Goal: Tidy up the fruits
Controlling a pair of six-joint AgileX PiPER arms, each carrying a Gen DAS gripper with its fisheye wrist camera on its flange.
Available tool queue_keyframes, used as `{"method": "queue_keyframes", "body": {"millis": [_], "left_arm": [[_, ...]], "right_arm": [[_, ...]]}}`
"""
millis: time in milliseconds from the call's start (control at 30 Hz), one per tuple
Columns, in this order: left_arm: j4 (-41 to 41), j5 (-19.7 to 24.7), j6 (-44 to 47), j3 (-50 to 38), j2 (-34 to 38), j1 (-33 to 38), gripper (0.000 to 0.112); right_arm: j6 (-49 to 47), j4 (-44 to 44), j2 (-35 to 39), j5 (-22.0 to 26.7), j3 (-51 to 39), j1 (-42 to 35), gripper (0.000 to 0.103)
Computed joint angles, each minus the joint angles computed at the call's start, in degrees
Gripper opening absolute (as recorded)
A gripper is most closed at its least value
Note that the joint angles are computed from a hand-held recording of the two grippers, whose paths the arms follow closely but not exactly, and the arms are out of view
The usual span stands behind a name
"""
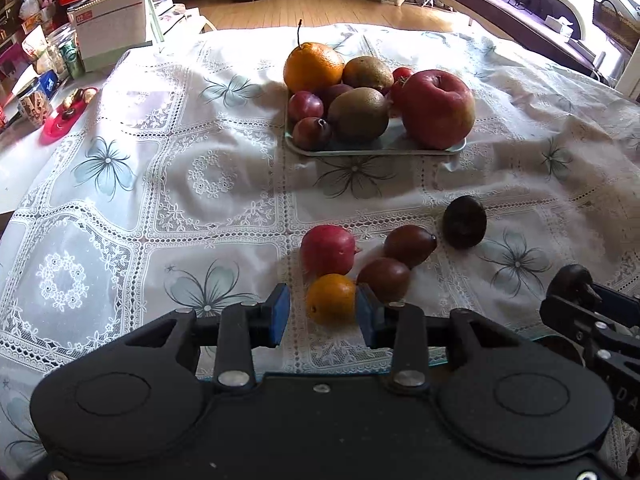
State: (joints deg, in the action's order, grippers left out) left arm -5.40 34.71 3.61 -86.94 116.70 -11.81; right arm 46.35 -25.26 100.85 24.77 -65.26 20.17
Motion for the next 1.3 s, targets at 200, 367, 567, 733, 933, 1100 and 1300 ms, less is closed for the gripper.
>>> {"method": "queue_keyframes", "body": {"millis": [200,367,567,733,933,1100,1300], "left_arm": [[0.7,-1.0,0.2,0.2,0.7,-1.0,0.046],[0.8,-0.7,0.1,-0.8,1.9,-0.8,0.046],[1.7,-0.3,-1.1,-2.2,3.8,-0.9,0.046],[1.5,-0.1,-1.5,-3.9,5.8,-1.0,0.049],[3.2,-2.3,-4.3,-4.0,6.5,-1.0,0.049],[-4.4,-5.3,3.5,-1.0,5.3,0.6,0.041],[-6.2,-5.0,4.3,1.3,2.0,1.0,0.001]], "right_arm": [[5.9,-5.8,-5.2,-1.4,5.8,1.2,0.048],[7.3,-7.0,-6.6,-2.3,7.2,1.6,0.048],[6.1,-5.5,-6.1,-3.5,7.5,1.3,0.048],[4.1,-3.1,-5.8,-3.9,7.6,1.3,0.048],[3.2,-1.9,-5.2,-4.0,7.8,1.8,0.048],[2.9,-0.7,-4.8,-4.6,8.4,2.4,0.048],[3.2,-0.4,-6.0,-5.2,9.3,3.1,0.048]]}}
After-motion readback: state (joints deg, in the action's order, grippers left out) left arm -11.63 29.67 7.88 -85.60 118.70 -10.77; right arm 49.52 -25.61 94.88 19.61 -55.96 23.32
